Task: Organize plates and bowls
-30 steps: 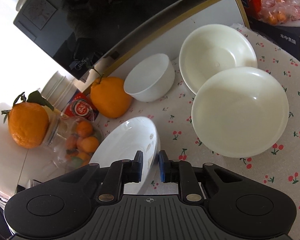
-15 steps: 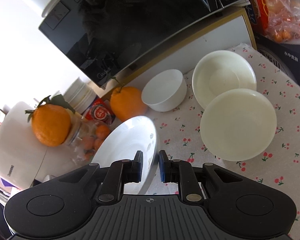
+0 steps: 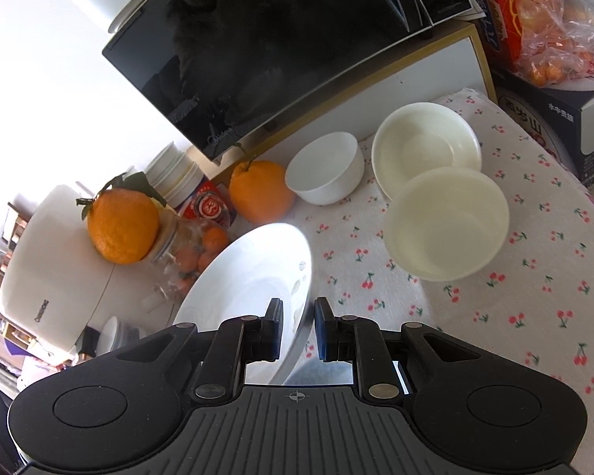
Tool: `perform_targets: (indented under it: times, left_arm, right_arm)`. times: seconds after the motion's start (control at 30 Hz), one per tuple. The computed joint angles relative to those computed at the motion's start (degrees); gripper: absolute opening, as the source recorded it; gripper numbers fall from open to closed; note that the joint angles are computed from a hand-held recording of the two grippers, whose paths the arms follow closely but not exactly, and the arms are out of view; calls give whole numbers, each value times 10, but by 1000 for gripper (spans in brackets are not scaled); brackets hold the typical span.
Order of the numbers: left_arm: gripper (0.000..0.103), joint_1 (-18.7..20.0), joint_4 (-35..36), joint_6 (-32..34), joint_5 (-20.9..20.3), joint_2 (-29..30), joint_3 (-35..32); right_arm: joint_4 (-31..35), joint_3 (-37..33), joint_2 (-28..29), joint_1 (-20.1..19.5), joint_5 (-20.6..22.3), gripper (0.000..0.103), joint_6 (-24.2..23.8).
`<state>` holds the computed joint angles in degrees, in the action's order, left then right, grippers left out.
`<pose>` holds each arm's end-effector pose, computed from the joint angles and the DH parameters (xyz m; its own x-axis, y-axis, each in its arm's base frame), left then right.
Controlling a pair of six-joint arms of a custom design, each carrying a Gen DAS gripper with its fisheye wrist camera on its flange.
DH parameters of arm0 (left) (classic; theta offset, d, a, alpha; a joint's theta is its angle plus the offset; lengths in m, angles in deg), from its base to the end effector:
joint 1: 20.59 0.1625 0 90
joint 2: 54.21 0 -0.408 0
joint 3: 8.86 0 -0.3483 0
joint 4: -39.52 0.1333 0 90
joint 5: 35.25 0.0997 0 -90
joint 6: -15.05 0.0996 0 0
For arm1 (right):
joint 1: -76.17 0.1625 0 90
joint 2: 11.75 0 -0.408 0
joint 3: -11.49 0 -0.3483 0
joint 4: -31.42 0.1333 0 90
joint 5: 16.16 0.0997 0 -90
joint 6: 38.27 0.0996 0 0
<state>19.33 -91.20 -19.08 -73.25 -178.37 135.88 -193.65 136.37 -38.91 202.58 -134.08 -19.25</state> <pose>-0.0265 -0.2983 0.3544 -0.9033 -0.0913 -0.4192 0.2576 0.6659 -0.7001 0.3362 -0.3098 -0.0059 -0.9855 -0.0712 0.1542 -0.1594 0.7013 -0.6949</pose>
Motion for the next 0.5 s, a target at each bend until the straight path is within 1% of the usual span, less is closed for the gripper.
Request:
perform_targets:
  times: [0.1,0.17,0.33,0.5]
  left_arm:
    - [15,-16,48,-23,1,-20,-3]
    - [15,-18,63,-24,-3,-23,-5]
    - [15,-26,102,-31,-17,-44,-7]
    - [15,-52,158,-50,-19,-73,-5]
  right_arm:
    - [11,9,-6,8,-13,17,9]
    - [17,17,-11,11,-17,17,13]
    - [8,45,-21,11,-8,17,14]
    - [6,66,-27,16,-11,17,16]
